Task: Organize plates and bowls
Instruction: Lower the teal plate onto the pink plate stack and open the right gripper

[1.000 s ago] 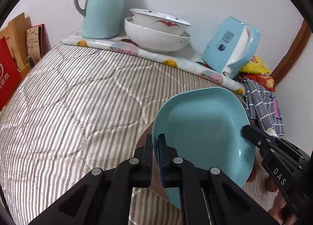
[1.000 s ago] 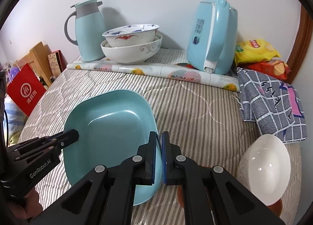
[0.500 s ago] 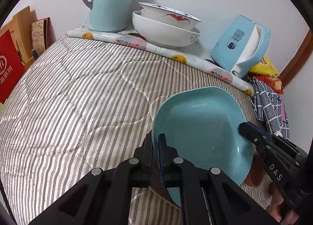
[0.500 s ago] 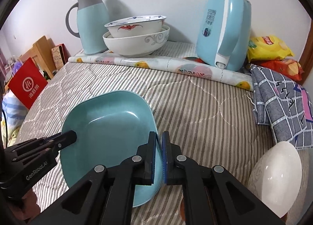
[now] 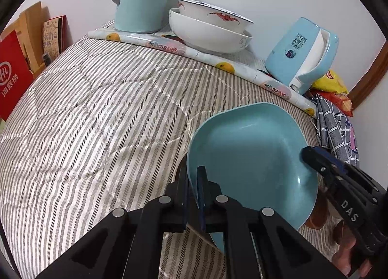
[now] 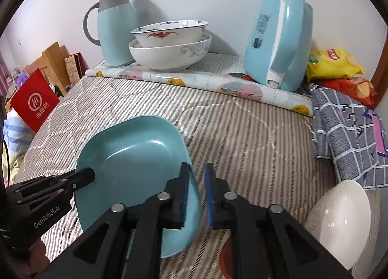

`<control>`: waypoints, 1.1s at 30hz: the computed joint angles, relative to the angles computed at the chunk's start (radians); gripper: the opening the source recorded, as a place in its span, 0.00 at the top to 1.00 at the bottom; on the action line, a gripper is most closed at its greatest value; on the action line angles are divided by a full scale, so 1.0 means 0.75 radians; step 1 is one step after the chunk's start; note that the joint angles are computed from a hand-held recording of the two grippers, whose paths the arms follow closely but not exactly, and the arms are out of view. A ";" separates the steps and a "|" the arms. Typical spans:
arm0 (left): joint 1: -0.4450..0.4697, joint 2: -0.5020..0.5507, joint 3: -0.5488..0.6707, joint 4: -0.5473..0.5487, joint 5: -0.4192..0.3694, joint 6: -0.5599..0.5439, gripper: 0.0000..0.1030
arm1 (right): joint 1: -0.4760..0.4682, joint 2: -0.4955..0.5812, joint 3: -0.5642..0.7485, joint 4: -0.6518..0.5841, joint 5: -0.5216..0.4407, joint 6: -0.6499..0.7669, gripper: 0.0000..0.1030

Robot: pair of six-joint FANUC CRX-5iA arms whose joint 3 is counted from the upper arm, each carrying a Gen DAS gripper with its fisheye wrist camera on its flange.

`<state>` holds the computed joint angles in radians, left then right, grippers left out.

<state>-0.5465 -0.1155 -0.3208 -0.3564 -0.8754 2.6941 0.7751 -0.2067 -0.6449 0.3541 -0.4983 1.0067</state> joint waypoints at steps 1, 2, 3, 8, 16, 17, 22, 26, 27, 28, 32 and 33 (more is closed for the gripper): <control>0.000 -0.003 -0.004 0.005 0.000 0.003 0.92 | 0.001 -0.012 -0.015 0.022 0.009 -0.020 0.80; 0.002 -0.007 -0.009 0.011 0.004 0.006 0.92 | 0.001 -0.019 -0.026 0.041 0.016 -0.036 0.75; 0.001 -0.010 -0.010 0.012 0.002 0.008 0.92 | 0.000 -0.024 -0.038 0.066 0.023 -0.062 0.72; -0.017 -0.015 0.002 0.010 -0.029 0.011 0.88 | -0.007 -0.046 -0.054 0.088 0.022 -0.112 0.69; -0.037 -0.019 0.012 0.027 -0.050 0.006 0.84 | 0.000 -0.149 -0.115 0.148 -0.006 -0.192 0.69; -0.043 -0.018 0.018 0.021 -0.060 0.011 0.84 | 0.002 -0.160 -0.124 0.158 -0.010 -0.206 0.69; -0.070 -0.022 0.031 0.012 -0.080 0.011 0.75 | 0.016 -0.220 -0.163 0.175 -0.048 -0.233 0.69; -0.107 -0.012 0.066 -0.017 -0.139 0.035 0.54 | 0.028 -0.271 -0.199 0.194 -0.075 -0.269 0.69; -0.120 -0.017 0.068 -0.033 -0.142 0.050 0.54 | 0.031 -0.285 -0.207 0.196 -0.082 -0.274 0.69; -0.125 -0.023 0.065 -0.039 -0.138 0.057 0.54 | 0.035 -0.302 -0.218 0.206 -0.090 -0.285 0.69; -0.150 -0.035 0.075 -0.059 -0.164 0.074 0.54 | 0.046 -0.370 -0.254 0.235 -0.130 -0.319 0.68; -0.165 -0.036 0.085 -0.076 -0.178 0.088 0.54 | 0.047 -0.389 -0.262 0.236 -0.141 -0.325 0.68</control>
<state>-0.6701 -0.1422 -0.2574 -0.4130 -1.0092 2.7601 0.8101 -0.4985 -0.8413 0.5314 -0.6038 0.7627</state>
